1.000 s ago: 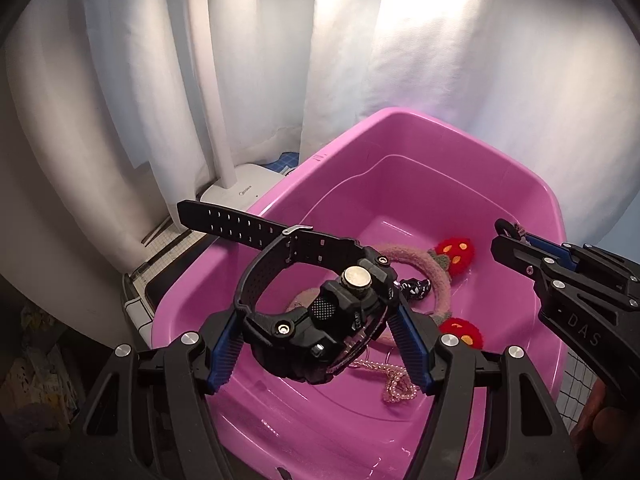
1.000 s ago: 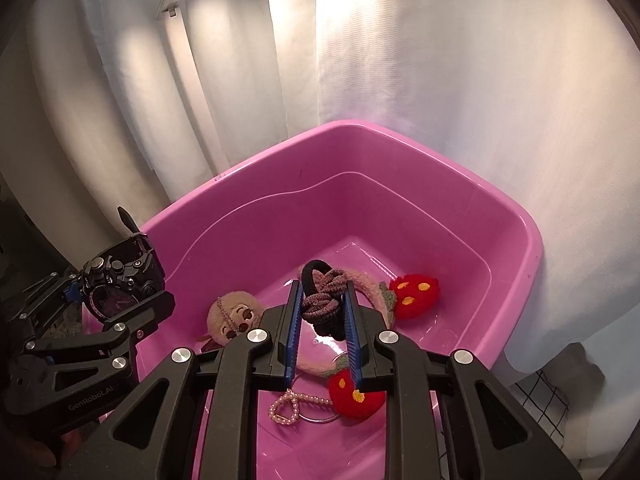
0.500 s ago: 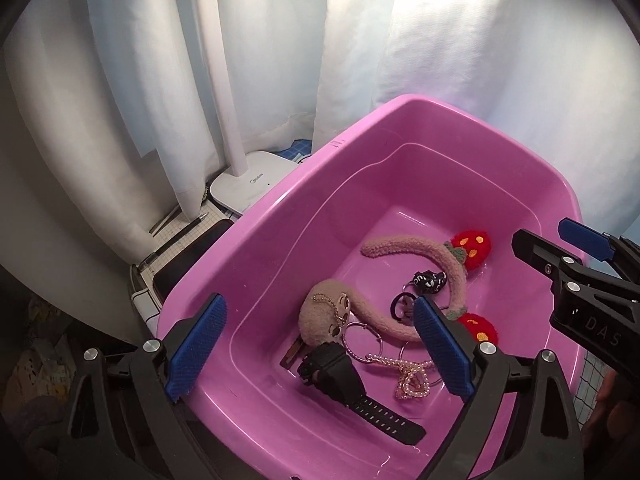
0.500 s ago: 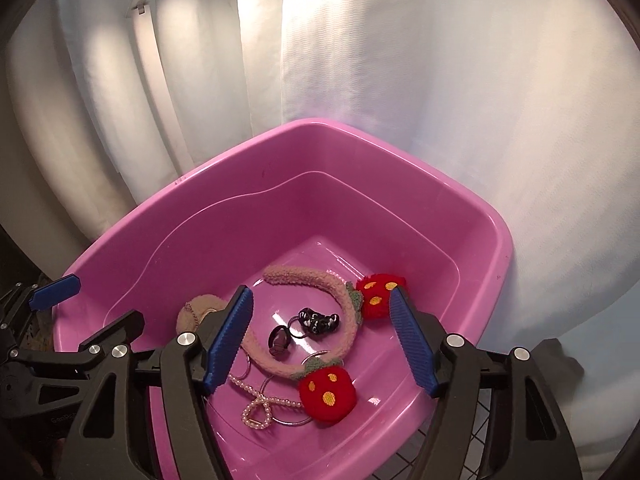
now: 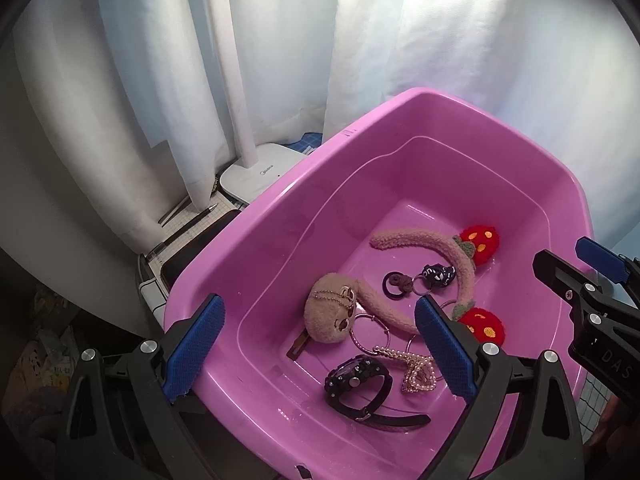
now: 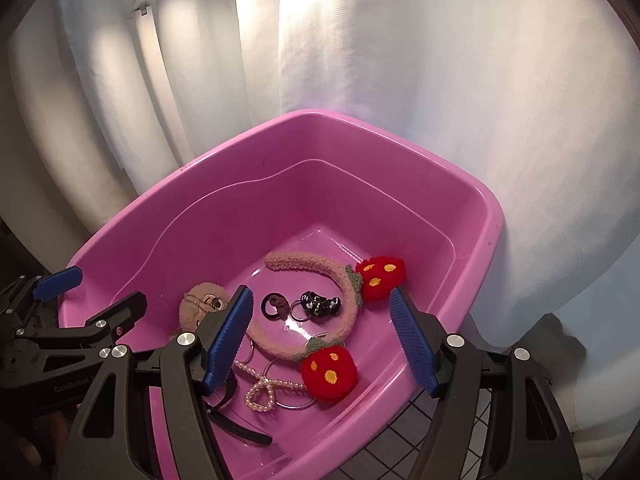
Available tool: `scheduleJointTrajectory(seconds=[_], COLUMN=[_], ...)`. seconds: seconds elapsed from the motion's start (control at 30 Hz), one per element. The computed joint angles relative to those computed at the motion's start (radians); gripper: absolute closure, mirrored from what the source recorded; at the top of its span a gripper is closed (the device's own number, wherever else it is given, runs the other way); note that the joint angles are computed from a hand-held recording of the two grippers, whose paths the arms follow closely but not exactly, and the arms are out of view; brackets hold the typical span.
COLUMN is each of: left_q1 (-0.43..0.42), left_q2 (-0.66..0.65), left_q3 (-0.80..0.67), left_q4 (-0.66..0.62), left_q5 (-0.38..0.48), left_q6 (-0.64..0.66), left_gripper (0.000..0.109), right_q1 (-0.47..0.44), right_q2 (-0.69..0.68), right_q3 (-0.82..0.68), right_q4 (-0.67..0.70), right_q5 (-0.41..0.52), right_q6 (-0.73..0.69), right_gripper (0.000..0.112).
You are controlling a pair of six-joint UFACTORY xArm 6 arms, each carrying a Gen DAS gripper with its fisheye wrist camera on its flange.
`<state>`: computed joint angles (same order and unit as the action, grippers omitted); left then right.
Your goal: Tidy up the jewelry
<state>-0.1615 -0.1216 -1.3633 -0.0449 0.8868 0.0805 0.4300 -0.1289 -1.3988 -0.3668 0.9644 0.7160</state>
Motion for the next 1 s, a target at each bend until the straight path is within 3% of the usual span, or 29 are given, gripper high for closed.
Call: scheduleJointTrajectory(seconds=[1.0], left_q1=[0.007], left_q2=[-0.041], left_q3=[0.032], left_q4=[-0.025], left_q5=[0.016], left_q6=[0.011], left_gripper=[0.014], right_q1=[0.027], right_q2=[-0.05], right_q3=[0.044], right_q4=[-0.028], right_q5=[0.011], right_q6=[0.031], right_gripper=[0.045])
